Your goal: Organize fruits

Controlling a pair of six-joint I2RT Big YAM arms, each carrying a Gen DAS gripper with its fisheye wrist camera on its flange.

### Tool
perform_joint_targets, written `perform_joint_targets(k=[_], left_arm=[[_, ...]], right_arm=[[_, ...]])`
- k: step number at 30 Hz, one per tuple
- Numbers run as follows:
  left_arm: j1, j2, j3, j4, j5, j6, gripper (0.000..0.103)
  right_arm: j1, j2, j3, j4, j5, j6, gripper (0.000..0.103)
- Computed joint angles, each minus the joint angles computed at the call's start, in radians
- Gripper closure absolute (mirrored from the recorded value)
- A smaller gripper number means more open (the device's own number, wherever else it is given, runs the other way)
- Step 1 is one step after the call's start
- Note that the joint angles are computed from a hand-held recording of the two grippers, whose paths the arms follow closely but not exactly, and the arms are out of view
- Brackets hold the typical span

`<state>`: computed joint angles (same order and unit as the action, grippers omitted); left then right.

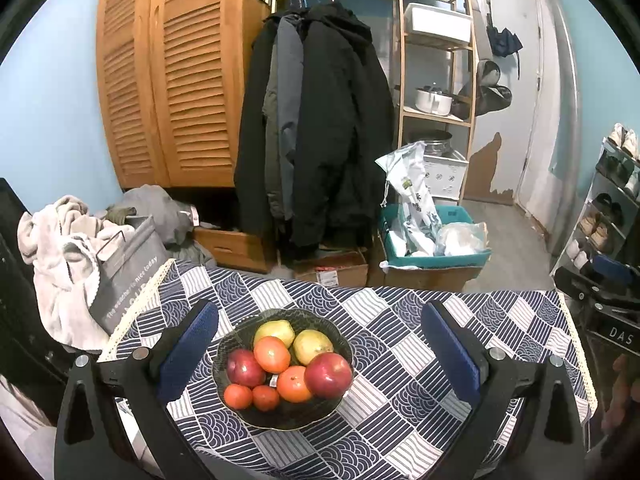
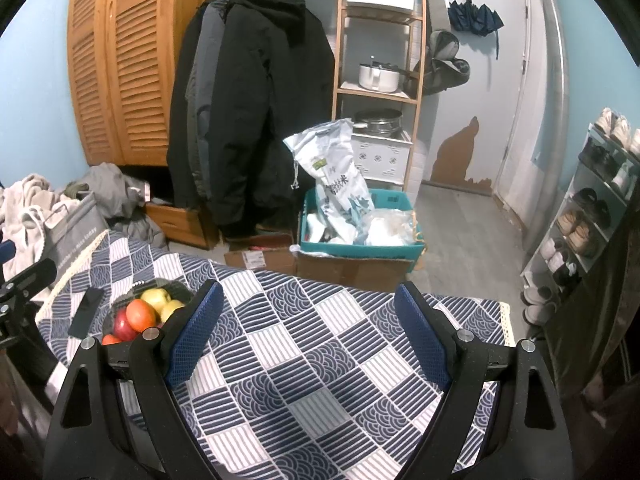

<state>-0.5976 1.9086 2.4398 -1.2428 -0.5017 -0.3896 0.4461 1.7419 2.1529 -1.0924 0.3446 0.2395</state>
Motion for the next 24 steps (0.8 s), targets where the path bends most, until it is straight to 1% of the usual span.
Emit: perform_joint_targets(k=[24], left_arm=[[0.000,-0.003,-0.007,0.005,0.000,-0.010,0.001]], right_arm=[[0.000,0.009,0.018,-0.009,-0.002,-0.003,0.017]])
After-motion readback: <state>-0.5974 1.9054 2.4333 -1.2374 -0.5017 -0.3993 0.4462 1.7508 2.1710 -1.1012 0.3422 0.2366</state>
